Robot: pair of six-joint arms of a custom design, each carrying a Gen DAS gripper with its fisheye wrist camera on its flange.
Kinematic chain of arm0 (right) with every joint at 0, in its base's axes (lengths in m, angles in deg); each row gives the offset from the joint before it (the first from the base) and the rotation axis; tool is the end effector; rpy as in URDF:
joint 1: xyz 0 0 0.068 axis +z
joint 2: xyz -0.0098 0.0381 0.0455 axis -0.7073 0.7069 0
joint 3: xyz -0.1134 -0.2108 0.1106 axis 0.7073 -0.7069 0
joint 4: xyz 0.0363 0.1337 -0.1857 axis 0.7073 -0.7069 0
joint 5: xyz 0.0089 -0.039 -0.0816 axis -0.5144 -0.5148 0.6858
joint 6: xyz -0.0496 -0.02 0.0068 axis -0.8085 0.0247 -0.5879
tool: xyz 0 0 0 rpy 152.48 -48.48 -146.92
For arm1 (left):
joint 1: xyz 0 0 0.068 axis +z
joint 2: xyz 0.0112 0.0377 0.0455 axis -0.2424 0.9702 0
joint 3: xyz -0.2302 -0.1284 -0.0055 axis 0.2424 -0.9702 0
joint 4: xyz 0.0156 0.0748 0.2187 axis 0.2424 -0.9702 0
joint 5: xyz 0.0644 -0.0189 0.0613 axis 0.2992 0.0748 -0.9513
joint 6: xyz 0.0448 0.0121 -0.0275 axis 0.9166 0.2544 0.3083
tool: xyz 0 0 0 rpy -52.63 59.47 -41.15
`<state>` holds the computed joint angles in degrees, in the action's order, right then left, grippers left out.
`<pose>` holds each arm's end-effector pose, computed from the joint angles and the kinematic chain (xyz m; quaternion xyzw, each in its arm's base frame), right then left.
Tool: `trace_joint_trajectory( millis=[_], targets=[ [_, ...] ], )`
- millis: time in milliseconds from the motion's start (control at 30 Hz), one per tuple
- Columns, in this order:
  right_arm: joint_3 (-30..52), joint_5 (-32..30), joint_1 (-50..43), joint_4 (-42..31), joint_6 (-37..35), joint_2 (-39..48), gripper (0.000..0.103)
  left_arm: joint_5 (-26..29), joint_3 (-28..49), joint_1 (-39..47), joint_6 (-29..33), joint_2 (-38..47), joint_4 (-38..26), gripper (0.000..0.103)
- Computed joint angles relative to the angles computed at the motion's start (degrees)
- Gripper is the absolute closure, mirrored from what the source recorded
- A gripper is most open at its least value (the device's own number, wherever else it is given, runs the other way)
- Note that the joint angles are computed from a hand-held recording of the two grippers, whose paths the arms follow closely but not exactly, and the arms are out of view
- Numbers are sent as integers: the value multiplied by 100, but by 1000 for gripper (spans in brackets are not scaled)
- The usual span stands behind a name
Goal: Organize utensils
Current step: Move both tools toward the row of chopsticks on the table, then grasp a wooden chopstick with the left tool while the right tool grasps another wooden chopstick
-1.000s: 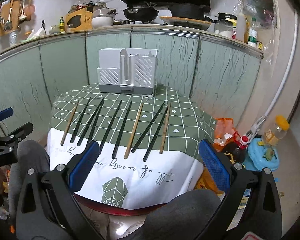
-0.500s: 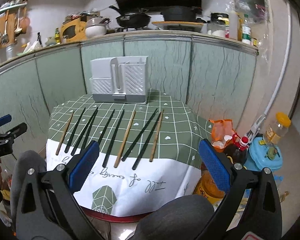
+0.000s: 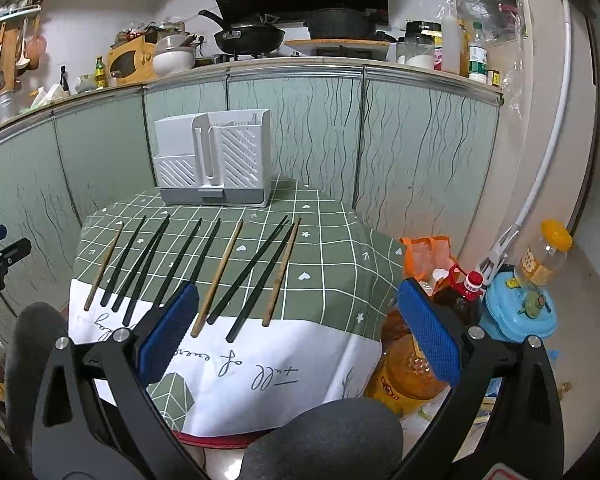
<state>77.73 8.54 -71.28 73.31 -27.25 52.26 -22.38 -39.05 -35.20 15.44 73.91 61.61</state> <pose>0.2248 -0.0926 0.1867 -0.0448 0.8656 0.0274 0.4980 0.2118 -0.0667 0.1818 -0.0075 0.8670 0.0535 0.4954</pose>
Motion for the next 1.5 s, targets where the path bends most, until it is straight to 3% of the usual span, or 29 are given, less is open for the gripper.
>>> trace_joint_trajectory(
  millis=[267,533,733,1067,1300,1400,1500],
  targets=[
    [76,374,272,456,197,643,8,44,-44,150,-98,713,690,5],
    [303,923,716,999,419,1581,8,-63,123,260,-305,2000,1504,6],
    [543,1411,1046,1385,677,2310,9,-221,535,173,-532,2953,1677,20],
    [1123,1479,1180,1294,800,3190,37,30,1079,112,-656,3757,1481,59],
    [1423,1490,1369,1142,662,3569,60,-103,1269,-22,-672,3953,1400,73],
    [1519,1616,1516,1127,520,3741,71,-152,1275,-27,-701,3973,1402,89],
    [1452,1784,1637,1350,450,3843,81,-74,1254,3,-724,3963,1447,90]
  ],
)
